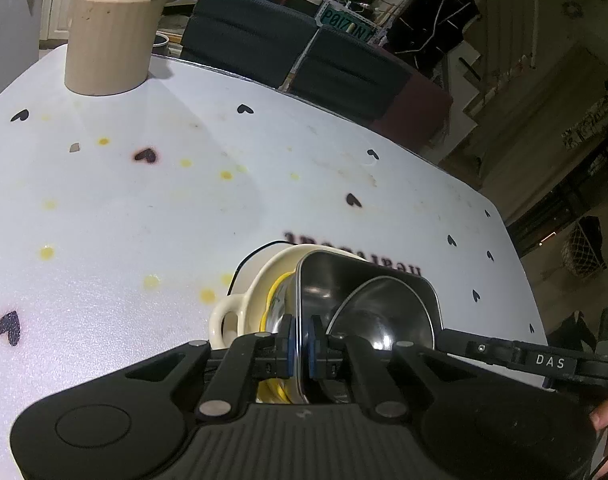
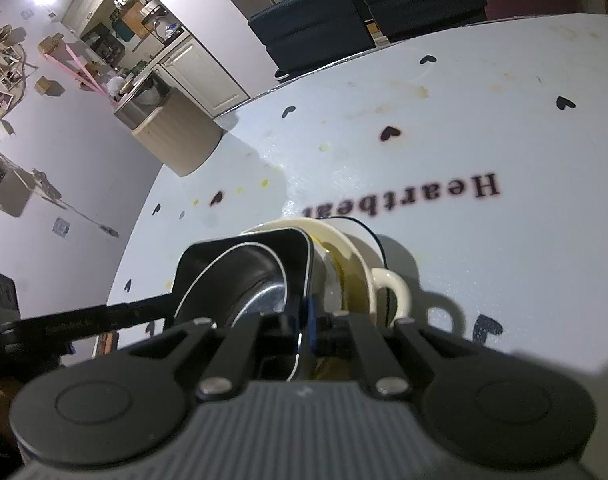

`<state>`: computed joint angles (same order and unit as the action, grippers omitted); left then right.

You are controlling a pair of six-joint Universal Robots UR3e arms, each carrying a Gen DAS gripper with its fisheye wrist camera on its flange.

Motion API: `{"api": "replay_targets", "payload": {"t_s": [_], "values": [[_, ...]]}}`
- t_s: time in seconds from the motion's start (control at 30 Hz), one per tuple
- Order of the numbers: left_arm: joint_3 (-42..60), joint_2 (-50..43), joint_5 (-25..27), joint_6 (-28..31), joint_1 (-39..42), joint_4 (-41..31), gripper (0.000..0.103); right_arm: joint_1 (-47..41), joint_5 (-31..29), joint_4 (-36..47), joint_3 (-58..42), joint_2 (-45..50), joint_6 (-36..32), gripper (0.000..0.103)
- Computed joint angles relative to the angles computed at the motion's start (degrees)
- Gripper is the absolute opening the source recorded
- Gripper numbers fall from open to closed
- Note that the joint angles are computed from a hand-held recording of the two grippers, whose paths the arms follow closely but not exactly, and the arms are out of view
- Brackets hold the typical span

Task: Organize plates and bowls
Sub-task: 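Carry the steel tray with both grippers over the cream bowl stack, then lower the steel tray into the cream two-handled bowl with both grippers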

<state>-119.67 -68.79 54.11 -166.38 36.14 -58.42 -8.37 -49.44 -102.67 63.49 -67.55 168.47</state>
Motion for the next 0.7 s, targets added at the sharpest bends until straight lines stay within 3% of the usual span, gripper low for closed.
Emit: {"api": "replay_targets", "payload": {"t_s": [0.7], "values": [[0.2,-1.7,1.1,0.1,-1.0,0.3,0.007,0.9,-1.4,0.6,-1.4,1.1,0.2,0.01]]}}
